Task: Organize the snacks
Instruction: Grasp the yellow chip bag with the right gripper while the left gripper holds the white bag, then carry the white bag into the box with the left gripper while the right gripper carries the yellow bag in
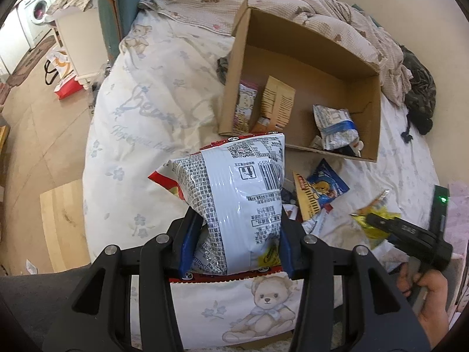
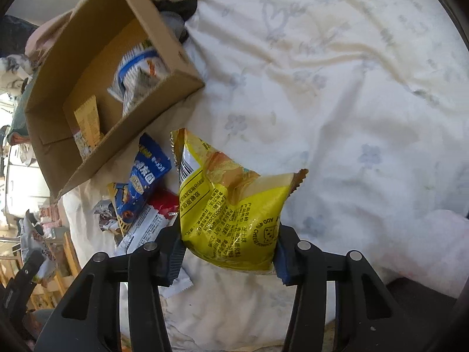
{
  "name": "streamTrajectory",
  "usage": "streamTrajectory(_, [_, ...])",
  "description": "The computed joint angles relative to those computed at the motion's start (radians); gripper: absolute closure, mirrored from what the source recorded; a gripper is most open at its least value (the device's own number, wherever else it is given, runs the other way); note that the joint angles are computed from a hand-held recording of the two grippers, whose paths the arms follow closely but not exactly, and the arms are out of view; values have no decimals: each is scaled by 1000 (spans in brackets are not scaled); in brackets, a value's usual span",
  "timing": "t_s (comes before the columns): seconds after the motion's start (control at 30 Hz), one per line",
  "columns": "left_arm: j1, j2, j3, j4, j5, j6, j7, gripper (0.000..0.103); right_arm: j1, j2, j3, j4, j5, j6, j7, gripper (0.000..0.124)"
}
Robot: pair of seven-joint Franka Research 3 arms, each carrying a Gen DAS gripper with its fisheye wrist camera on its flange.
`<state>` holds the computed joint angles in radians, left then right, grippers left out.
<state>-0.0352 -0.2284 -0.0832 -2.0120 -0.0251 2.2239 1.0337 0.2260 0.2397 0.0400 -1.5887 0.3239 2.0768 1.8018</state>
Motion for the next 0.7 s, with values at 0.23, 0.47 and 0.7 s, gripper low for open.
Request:
streamTrajectory(0.23, [10,-9,-14,-14,76,3,-45,61,-11,-83,-6,-93,18,123,-8,72])
streamTrajectory(0.47, [19,-34,-16,-43,131,29,-102,61,-10,-208,11,-225,177,397,-171,72])
streamTrajectory(0.7, [33,-64,-28,-70,216,97,-165,61,12,-220,20,-221,329,469,-351,72])
